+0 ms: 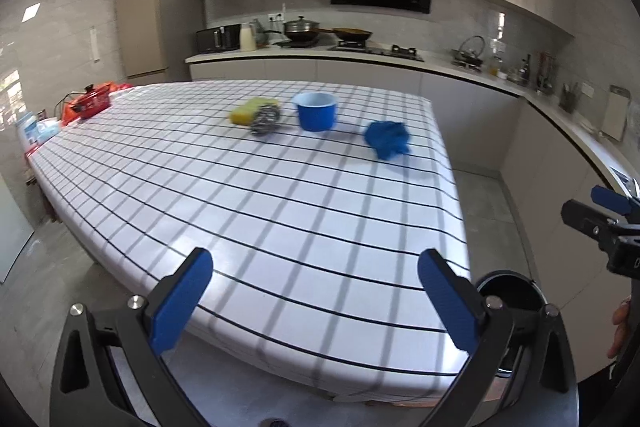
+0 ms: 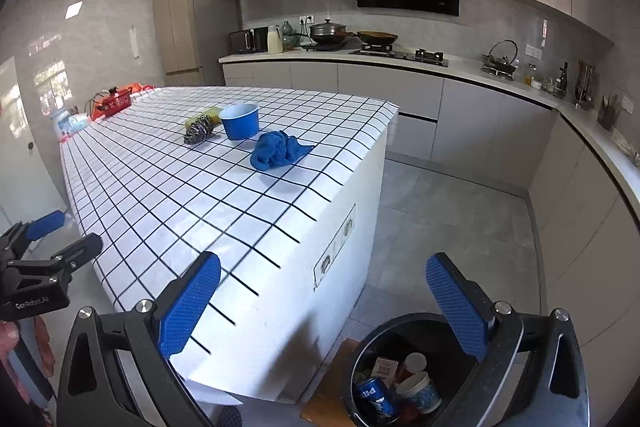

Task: Collect trash
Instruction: 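Move both tools back over the table toward the remaining items, then grasp the blue cloth with the right tool while the left tool grasps the steel wool scrubber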

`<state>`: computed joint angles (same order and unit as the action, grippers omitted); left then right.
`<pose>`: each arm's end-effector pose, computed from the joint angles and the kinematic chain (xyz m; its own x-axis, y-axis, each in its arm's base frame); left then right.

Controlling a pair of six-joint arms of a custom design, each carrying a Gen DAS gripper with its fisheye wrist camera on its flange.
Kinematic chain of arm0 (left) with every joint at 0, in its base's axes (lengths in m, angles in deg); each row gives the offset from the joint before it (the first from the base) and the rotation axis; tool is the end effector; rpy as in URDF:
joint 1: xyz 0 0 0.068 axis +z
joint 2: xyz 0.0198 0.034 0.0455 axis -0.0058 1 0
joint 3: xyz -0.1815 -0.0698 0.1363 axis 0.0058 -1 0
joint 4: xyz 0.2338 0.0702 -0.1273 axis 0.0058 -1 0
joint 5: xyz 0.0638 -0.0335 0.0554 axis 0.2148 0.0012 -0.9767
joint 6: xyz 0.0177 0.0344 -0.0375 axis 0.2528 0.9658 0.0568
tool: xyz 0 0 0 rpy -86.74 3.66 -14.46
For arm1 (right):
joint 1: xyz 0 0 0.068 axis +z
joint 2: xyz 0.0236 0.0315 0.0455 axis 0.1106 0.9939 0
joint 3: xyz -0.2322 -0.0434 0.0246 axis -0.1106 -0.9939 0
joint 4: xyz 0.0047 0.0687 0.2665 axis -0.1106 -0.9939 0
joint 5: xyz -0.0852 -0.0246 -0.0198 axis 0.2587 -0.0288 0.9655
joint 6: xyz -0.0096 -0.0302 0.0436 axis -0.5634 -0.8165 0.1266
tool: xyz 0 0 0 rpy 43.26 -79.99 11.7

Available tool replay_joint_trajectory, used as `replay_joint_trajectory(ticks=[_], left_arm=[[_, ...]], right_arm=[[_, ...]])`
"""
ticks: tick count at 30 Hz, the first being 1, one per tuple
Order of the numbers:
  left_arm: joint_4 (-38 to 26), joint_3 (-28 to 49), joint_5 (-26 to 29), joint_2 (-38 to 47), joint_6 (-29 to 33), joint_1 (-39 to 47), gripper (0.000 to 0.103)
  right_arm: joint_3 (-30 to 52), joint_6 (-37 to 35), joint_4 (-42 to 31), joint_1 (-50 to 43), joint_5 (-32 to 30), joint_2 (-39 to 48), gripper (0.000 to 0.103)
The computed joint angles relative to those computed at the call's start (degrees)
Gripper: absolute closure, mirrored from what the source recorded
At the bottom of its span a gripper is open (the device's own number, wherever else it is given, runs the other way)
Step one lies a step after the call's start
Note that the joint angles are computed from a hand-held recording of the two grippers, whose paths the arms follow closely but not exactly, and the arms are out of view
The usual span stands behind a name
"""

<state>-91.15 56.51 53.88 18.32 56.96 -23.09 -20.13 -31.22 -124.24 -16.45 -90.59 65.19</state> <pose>0.2211 -0.0790 0.2750 -0.6060 -0.0490 -0.7940 -0.0714 0.9974 -0.0071 0.2718 -0.0951 0.2799 -0.5927 -0.1470 -0.7919 -0.2616 0.9650 0.0167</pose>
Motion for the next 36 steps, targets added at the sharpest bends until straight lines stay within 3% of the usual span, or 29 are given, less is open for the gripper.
replay_joint_trajectory(ticks=[6,11,17,22,25,30,34,36], left_arm=[[2.55,0.71,8.26,2.33,5.54,10.72,0.000],[5.51,5.26,13.93,10.30,11.49,18.25,0.000],[8.37,16.59,21.53,25.01,17.95,25.40,0.001],[8.27,27.73,25.67,37.61,21.29,27.36,0.013],[7.55,33.48,27.60,43.75,21.80,28.30,0.014],[5.20,43.94,29.41,53.94,22.07,28.69,0.014],[3.18,51.33,30.22,60.27,22.25,28.42,0.014],[1.53,55.75,30.52,63.67,22.06,28.27,0.014]], right_arm=[[4.42,6.45,0.05,8.87,8.07,3.47,0.000],[9.07,12.72,1.95,15.81,13.67,8.54,0.000],[19.45,19.23,2.38,23.01,20.56,20.39,0.000],[31.42,23.90,0.99,26.37,24.22,32.30,0.001],[37.94,25.51,-0.29,27.59,25.60,38.42,0.004],[51.02,27.36,-4.55,29.03,28.67,50.01,0.019],[62.77,28.23,-9.94,29.44,29.63,59.25,0.025],[67.55,28.57,-12.12,29.46,29.07,62.77,0.066]])
